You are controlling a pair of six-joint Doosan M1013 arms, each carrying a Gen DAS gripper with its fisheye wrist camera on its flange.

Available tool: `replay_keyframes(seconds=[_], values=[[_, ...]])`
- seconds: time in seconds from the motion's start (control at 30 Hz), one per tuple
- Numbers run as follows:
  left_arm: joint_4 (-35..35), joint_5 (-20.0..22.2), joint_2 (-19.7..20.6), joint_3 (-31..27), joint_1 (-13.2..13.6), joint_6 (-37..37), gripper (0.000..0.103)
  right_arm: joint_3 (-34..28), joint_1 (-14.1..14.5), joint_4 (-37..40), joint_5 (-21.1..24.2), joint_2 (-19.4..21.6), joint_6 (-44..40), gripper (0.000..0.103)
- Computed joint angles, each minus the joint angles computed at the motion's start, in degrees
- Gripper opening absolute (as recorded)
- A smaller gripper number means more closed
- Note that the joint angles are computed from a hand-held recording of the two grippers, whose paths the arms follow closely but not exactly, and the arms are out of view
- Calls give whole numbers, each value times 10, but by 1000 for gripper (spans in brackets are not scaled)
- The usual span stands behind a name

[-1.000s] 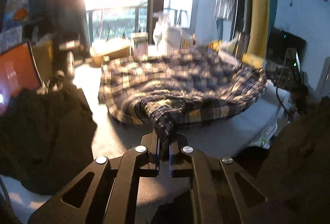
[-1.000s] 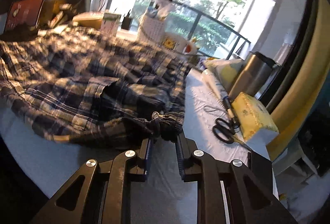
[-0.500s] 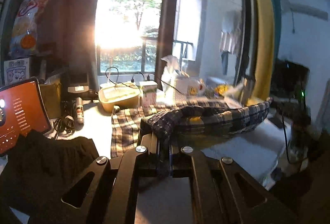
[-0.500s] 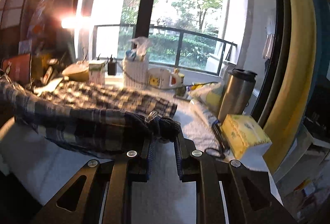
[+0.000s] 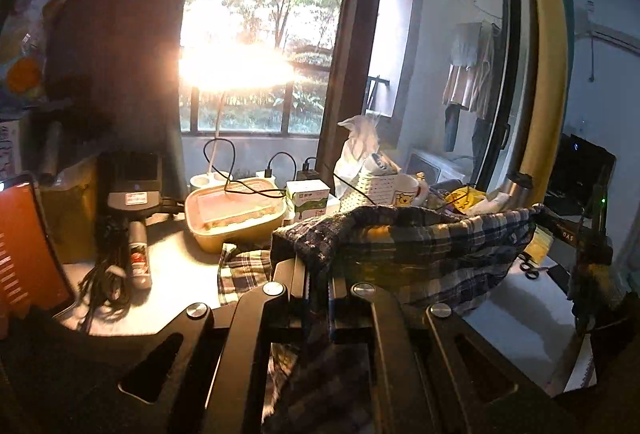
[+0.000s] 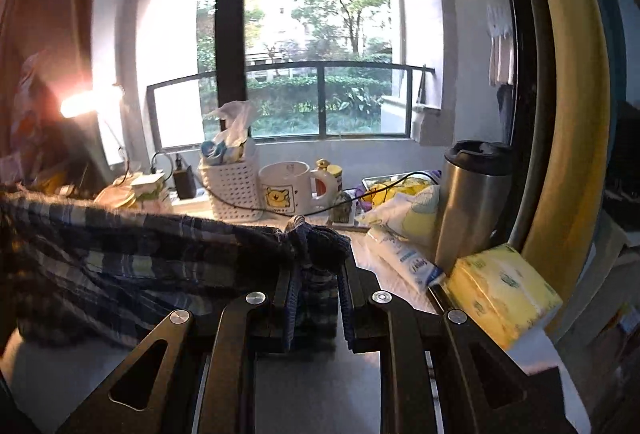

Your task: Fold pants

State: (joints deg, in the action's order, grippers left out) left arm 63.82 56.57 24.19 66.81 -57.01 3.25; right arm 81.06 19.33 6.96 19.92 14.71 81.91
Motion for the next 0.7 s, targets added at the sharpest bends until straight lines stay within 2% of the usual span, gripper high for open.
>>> replay_keyframes(seconds=[0.2, 0.33, 0.57, 0.7], values=[[-54, -42, 16, -15, 42, 19, 5, -72, -5, 22, 45, 53, 4, 19], [-119, -63, 33, -32, 72, 61, 5, -139, -6, 21, 96, 102, 15, 19], [-215, -36, 69, -79, 109, 144, 6, -250, -1, -7, 190, 183, 44, 18], [-277, 7, 86, -104, 125, 166, 9, -301, 2, -25, 242, 216, 54, 18]])
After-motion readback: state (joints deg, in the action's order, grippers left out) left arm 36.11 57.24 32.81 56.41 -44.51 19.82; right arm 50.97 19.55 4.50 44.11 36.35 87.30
